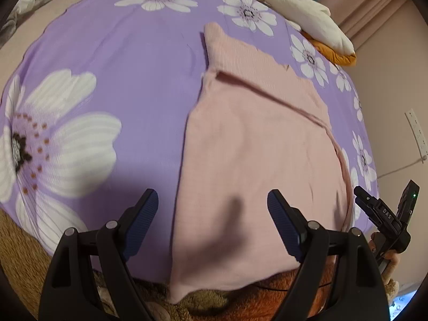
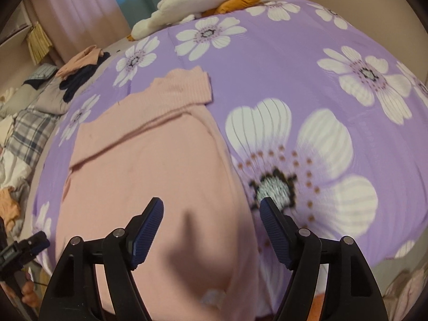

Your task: Fold small clothes

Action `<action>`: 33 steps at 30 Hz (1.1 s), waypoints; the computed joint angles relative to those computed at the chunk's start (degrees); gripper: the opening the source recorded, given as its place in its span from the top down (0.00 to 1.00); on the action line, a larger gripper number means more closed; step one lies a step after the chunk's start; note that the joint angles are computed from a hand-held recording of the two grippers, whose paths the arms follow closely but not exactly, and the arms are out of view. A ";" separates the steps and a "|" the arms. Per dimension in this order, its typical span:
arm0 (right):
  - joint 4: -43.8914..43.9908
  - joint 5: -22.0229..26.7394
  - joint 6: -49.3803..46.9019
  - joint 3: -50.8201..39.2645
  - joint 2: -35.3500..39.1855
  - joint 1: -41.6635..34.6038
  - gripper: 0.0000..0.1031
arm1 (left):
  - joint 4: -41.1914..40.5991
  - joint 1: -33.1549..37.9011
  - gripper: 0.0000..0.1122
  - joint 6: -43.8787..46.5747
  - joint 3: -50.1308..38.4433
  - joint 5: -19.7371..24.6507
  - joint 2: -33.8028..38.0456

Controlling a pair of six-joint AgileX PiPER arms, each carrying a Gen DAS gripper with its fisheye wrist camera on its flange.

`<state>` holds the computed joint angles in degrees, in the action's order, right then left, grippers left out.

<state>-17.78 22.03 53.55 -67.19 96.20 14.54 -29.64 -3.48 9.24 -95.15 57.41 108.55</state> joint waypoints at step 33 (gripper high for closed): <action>-11.08 -3.55 14.11 14.50 -3.95 8.84 0.36 | -12.07 1.50 0.41 16.24 18.00 -2.53 -6.16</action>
<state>-28.85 18.48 67.66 -52.70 92.26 23.38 -41.70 -1.98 25.48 -77.15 54.88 102.39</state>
